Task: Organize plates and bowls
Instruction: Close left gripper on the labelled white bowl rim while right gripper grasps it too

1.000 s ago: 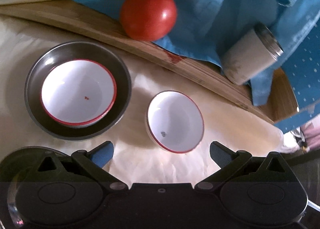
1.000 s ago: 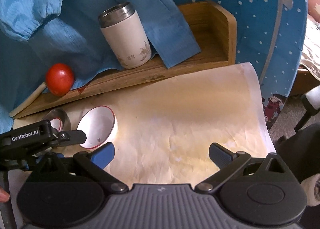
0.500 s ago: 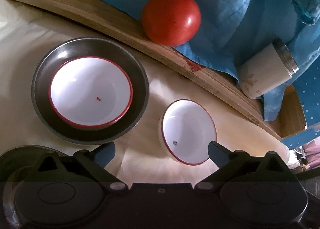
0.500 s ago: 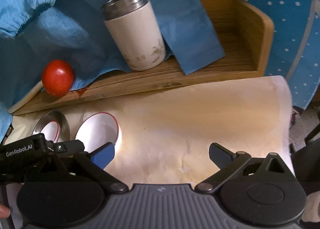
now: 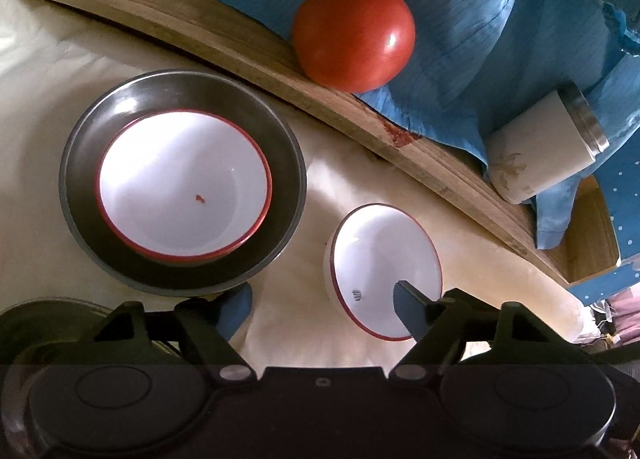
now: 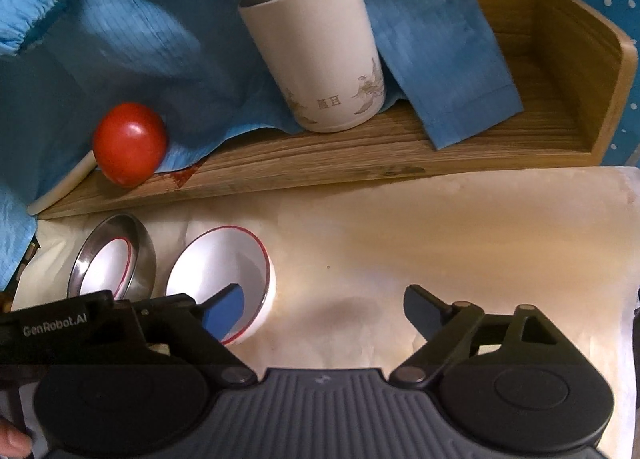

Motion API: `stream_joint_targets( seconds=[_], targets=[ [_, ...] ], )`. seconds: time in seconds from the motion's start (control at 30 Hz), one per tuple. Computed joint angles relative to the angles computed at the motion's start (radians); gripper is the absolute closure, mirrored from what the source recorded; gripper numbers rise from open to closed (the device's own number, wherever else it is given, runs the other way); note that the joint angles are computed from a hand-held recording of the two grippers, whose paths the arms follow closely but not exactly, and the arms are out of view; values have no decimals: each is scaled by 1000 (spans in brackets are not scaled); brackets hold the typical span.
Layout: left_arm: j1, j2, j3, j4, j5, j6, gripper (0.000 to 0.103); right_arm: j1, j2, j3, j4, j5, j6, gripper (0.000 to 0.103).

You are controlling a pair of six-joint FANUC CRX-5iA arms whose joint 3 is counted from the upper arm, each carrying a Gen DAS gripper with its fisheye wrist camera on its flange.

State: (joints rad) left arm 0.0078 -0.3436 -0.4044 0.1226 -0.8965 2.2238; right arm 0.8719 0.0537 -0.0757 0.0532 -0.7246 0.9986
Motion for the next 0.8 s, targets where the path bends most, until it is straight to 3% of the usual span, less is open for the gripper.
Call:
stream_joint_targets(
  seconds=[0.2,0.27,0.4,0.63,0.8],
  targets=[
    [-7,6,6,-17,2,5,39,-7,15,31,-45,-18,46,27],
    [-3,3,-4,4,13,-14,53,-8,25,45,-58,-24,60,31],
    [-11,0,-3,1,21,-12,55,-9,39,67,-77,-37,85,42],
    [-13,2,-10,10,36,-14,70,-17,59,102,-121,-48,126,62],
    [-19,9,-6,11,46,-30,82,-20,75,128,-147,-59,145,70]
  ],
)
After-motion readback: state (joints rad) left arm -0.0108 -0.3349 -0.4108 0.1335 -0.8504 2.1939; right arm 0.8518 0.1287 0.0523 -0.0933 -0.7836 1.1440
